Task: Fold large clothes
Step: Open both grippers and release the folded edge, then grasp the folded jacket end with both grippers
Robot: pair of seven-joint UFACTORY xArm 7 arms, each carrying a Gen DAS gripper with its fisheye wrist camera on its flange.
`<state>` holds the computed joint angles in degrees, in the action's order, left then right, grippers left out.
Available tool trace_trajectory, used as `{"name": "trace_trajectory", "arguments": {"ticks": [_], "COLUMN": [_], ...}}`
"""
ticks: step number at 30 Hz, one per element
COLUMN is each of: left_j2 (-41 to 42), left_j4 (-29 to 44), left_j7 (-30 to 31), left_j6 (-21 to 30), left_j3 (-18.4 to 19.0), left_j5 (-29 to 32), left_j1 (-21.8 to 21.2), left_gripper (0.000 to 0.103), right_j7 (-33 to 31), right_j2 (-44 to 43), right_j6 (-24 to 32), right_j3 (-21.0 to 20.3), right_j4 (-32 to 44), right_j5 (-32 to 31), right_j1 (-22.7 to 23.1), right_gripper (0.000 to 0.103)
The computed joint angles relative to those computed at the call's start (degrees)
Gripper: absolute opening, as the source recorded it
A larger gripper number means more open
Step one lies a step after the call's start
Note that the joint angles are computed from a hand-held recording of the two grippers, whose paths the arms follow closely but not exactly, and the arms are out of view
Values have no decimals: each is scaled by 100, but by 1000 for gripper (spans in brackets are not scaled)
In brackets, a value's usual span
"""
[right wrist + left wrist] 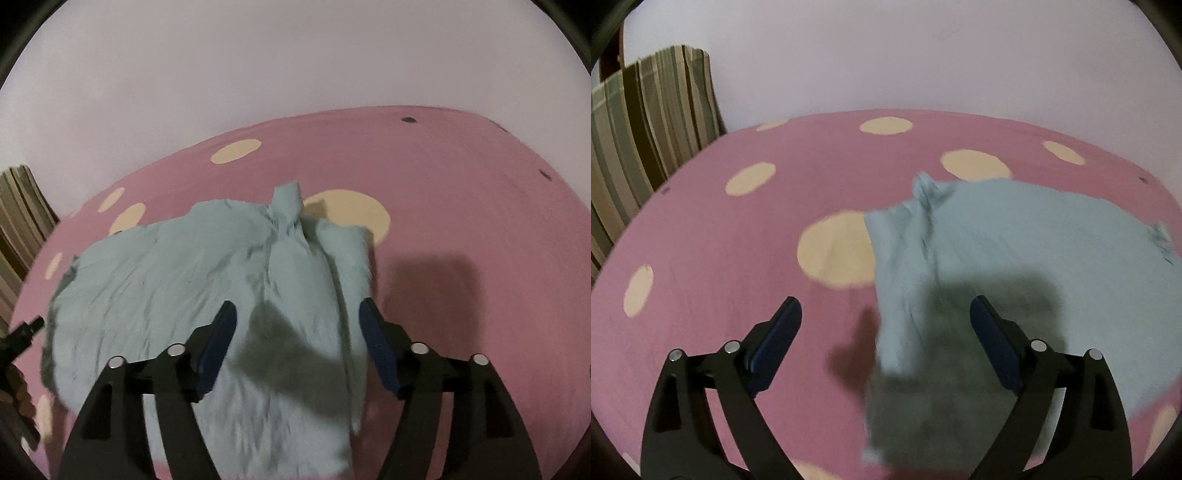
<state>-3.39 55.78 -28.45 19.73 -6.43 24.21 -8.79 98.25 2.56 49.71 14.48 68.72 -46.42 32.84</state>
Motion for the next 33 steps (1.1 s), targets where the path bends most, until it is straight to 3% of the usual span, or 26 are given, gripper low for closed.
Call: {"name": "trace_trajectory", "arguments": {"ticks": [3, 6, 8, 10, 14, 19, 22, 23, 24, 26, 28, 33], "left_j2": [-375, -550, -587, -559, -483, -207, -113, -104, -98, -97, -104, -244], "left_j4": [-525, -783, -908, -932, -979, -852, -881, -897, -888, -869, -890, -1023], "left_j7": [596, 670, 1005, 1413, 1776, 2825, 3001, 2963, 3044, 3330, 3195, 3036], "left_j6": [-216, -260, -288, -286, -317, -301, -553, -649, -657, -656, -726, -894], "left_j3": [75, 26, 155, 290, 317, 451, 444, 289, 270, 237, 169, 139], "left_j5": [-735, -928, -1581, -2320, -3092, -4619, -4907, -4843, -4872, -5015, -4769, -4403], "left_j1": [-84, -28, -160, -308, -383, -623, -669, -544, -552, -598, -564, -559], "left_gripper": [92, 92, 92, 92, 92, 92, 92, 86, 75, 64, 53, 19], "right_j7": [326, 571, 750, 898, 916, 1013, 1062, 1036, 1020, 973, 996, 1288], "right_j2": [-360, -544, -619, -632, -421, -207, -146, -133, -126, -118, -92, -71], "right_j6": [-68, -264, -430, -647, -989, -1370, -1306, -1263, -1225, -1331, -1569, -1604], "right_j3": [115, 223, 274, 307, 290, 171, 147, 138, 134, 112, 76, 55], "right_j4": [-410, -692, -859, -977, -982, -1037, -994, -968, -953, -965, -994, -958], "right_j5": [65, 202, 260, 295, 406, 442, 321, 330, 341, 354, 348, 58], "right_j1": [42, -11, -63, -119, -194, -166, -104, -84, -62, -43, -53, 20], "right_gripper": [72, 72, 72, 72, 72, 73, 72, 72, 67, 52, 40, 22]}}
